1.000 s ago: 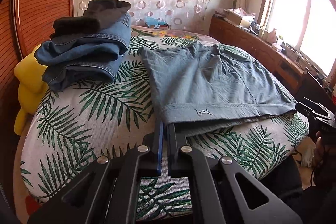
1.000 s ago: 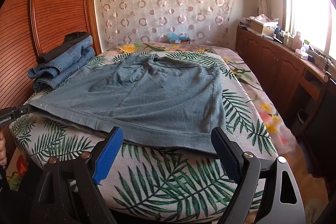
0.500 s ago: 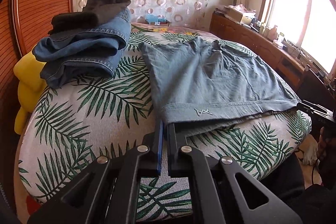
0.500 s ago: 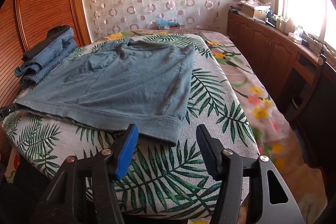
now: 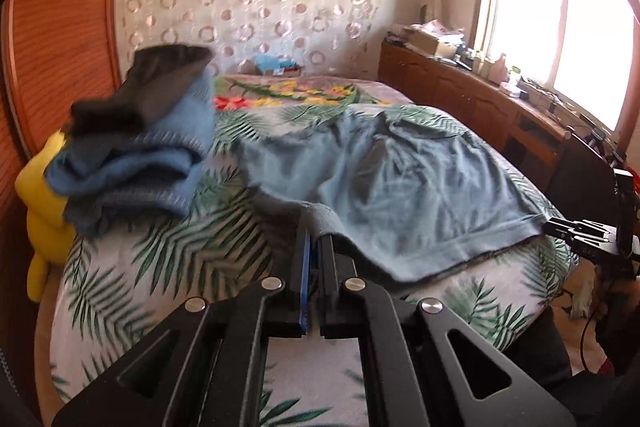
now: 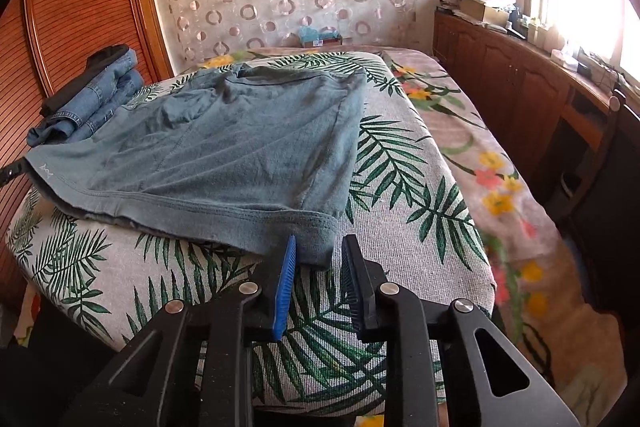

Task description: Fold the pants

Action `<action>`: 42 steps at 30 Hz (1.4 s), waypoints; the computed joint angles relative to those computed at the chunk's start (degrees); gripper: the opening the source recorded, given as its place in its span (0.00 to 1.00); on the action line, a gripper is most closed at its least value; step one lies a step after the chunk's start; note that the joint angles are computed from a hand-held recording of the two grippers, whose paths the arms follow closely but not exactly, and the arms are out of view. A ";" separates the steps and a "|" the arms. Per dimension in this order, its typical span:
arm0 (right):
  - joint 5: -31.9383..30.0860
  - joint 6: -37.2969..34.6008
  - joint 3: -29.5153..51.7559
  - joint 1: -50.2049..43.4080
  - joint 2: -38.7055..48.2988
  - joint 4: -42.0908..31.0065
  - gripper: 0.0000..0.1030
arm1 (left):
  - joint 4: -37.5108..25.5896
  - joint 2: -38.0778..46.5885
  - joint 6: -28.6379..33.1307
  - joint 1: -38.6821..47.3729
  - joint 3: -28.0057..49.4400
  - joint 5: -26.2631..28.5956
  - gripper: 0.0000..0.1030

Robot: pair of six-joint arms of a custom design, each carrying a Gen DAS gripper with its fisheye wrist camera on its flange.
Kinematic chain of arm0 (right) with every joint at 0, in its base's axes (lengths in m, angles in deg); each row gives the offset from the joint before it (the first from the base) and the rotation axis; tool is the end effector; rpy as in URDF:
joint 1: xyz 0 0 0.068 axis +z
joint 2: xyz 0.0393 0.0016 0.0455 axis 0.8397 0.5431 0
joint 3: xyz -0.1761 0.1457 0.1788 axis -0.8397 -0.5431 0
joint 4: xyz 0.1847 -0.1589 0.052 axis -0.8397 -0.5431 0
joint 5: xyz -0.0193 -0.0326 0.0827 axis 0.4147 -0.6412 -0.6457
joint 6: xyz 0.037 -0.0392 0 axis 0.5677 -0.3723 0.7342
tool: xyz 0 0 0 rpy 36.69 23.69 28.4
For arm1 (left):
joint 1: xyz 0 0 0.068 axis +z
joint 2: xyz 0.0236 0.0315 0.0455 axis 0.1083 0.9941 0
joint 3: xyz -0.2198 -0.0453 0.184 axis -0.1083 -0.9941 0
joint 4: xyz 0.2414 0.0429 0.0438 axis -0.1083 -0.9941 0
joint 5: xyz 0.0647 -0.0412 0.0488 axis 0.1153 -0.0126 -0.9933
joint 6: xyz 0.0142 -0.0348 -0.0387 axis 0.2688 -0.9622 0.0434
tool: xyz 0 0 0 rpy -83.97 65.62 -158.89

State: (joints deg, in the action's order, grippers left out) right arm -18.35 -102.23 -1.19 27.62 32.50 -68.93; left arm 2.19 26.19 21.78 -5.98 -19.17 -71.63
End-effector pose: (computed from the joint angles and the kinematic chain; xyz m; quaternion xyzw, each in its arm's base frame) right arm 0.1997 -0.0899 0.2126 -0.1023 0.9048 0.0896 0.4034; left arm 0.1902 -0.0390 0.1710 0.0134 0.8926 -0.0539 0.4474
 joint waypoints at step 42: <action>-6.19 -1.61 -1.26 -8.35 -2.87 -0.47 0.24 | -9.15 31.84 0.07 -28.46 38.34 -0.13 0.04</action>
State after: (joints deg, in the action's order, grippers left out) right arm -24.54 -103.84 -2.46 19.27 29.63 -69.39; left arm -6.96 58.03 21.85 -34.44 19.17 -71.76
